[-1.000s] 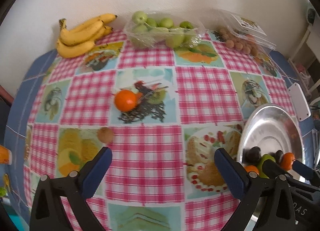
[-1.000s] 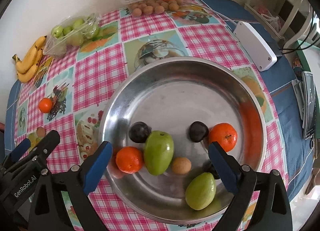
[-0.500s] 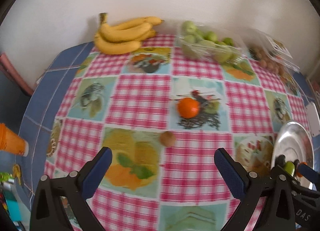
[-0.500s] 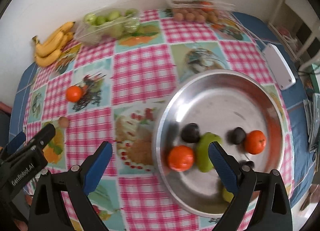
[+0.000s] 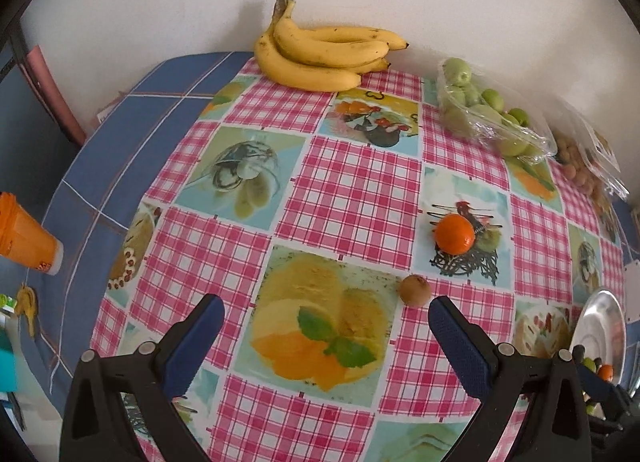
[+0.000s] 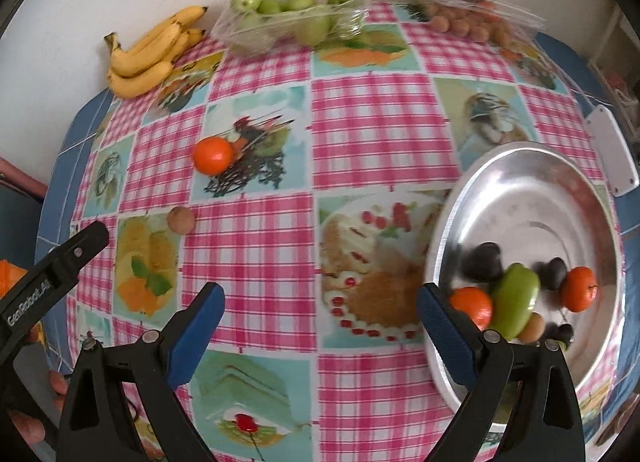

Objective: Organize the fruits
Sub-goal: 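Withdraw both tools from the bowl toward the kiwi and orange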

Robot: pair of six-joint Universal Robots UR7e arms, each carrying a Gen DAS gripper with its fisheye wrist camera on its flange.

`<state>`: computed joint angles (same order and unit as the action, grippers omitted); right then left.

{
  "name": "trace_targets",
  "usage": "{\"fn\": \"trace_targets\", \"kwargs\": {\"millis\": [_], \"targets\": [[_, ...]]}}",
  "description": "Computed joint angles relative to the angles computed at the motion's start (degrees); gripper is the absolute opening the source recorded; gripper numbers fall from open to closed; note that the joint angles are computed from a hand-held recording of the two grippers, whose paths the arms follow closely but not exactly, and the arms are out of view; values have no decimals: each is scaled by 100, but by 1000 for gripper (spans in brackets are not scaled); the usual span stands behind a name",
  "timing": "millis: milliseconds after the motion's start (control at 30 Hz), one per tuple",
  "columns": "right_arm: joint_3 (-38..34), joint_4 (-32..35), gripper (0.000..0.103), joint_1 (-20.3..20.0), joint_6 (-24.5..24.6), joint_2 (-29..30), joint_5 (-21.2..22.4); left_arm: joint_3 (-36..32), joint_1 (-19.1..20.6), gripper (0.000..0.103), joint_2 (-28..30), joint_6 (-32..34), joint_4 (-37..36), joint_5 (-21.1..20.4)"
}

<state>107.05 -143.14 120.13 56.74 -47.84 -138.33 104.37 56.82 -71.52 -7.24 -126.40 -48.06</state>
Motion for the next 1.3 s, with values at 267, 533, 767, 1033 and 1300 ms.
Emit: {"fn": "trace_targets", "kwargs": {"millis": [267, 533, 767, 1033, 1300], "targets": [[-24, -776, 97, -94, -499, 158, 175, -295, 179, 103, 224, -136, -26, -486], [-432, -822, 97, -257, -870, 437, 37, -572, 300, 102, 537, -80, 9, -694], [-738, -986, 97, -396, -1282, 610, 36, -929, 472, 100, 861, 88, -170, -812], [-1134, -1173, 97, -603, -1827, 905, 181, -1232, 647, 98, 1193, 127, -271, -934], [-1440, -1308, 96, -705, -2258, 1163, 227, -1437, 797, 97, 1389, 9, -338, -953]]}}
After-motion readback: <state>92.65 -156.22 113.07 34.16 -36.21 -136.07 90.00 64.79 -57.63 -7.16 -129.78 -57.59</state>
